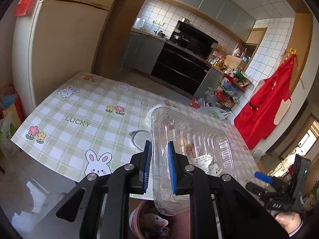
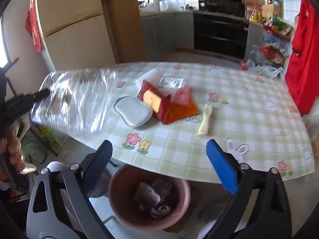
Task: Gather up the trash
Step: 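Lower the clear tray into the bin and open the left gripper, then reach the left gripper to the grey mesh pad while the right gripper reaches the white fork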
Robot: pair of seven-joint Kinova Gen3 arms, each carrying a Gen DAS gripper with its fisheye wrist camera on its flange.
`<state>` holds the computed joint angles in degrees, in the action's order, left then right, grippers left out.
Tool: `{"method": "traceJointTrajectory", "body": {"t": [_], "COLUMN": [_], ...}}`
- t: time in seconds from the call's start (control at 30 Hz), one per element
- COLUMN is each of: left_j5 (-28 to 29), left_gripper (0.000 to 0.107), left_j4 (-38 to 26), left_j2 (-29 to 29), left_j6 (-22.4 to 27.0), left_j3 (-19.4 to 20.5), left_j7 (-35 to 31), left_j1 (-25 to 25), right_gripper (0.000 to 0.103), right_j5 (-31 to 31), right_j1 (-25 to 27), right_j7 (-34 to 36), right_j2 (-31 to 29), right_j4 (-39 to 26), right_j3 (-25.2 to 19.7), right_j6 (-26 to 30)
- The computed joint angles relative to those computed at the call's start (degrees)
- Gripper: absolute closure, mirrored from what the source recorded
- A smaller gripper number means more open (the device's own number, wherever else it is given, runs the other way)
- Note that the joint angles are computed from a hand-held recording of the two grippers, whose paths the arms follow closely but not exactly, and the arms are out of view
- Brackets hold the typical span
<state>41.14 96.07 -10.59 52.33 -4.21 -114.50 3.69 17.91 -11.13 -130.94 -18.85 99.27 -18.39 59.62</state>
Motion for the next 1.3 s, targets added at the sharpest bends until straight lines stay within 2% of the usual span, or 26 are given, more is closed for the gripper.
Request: {"method": "traceJointTrajectory", "body": {"t": [0.1,0.33,0.53,0.73,0.77,0.83,0.9,0.97,1.17,1.2,1.3], "left_j5": [-1.46,-5.28,-10.75,-12.04,-12.42,-11.67,-10.65,-8.61,-6.13,-6.80,-9.11], "left_gripper": [0.091,0.091,0.091,0.086,0.082,0.068,0.045,0.040,0.020,0.015,0.010], "left_j4": [0.78,2.72,3.65,3.20,2.95,2.54,2.51,2.53,3.73,3.50,3.66], "left_j2": [-0.63,-0.85,0.17,3.05,3.78,5.59,6.82,7.48,4.78,4.09,1.69], "left_j6": [0.39,1.82,1.51,2.62,2.92,3.75,3.93,4.29,0.92,0.13,-3.61], "left_j3": [1.16,4.26,7.71,9.18,9.72,9.91,10.19,9.90,8.57,8.57,8.18], "left_j7": [-0.96,-0.31,2.54,2.51,2.88,2.05,1.31,-0.12,0.57,1.60,3.60], "left_j1": [0.98,3.63,6.28,8.91,9.17,9.57,9.66,9.25,7.32,7.08,6.46], "right_gripper": [0.006,0.006,0.006,0.006,0.006,0.006,0.006,0.006,0.006,0.006,0.006], "right_j5": [3.36,5.42,3.62,1.57,1.19,0.70,0.43,0.32,1.40,1.56,1.64], "right_j1": [1.37,3.54,4.07,5.53,5.80,6.48,7.10,7.59,9.02,9.16,9.45], "right_j7": [-1.29,-3.80,-2.96,-1.70,-1.52,-1.30,-1.20,-1.19,-2.11,-2.32,-3.00], "right_j2": [-0.94,-3.81,-5.92,-7.41,-7.62,-7.75,-7.74,-7.72,-7.44,-7.50,-7.91], "right_j4": [-1.18,-0.50,1.08,1.79,1.98,2.12,2.23,2.30,2.29,2.30,2.49], "right_j3": [-2.06,-4.38,-3.62,-2.31,-2.04,-1.94,-1.99,-2.23,-3.65,-3.75,-3.71], "right_j6": [2.25,3.57,2.55,2.19,1.99,1.91,1.79,1.73,1.61,1.64,1.31]}}
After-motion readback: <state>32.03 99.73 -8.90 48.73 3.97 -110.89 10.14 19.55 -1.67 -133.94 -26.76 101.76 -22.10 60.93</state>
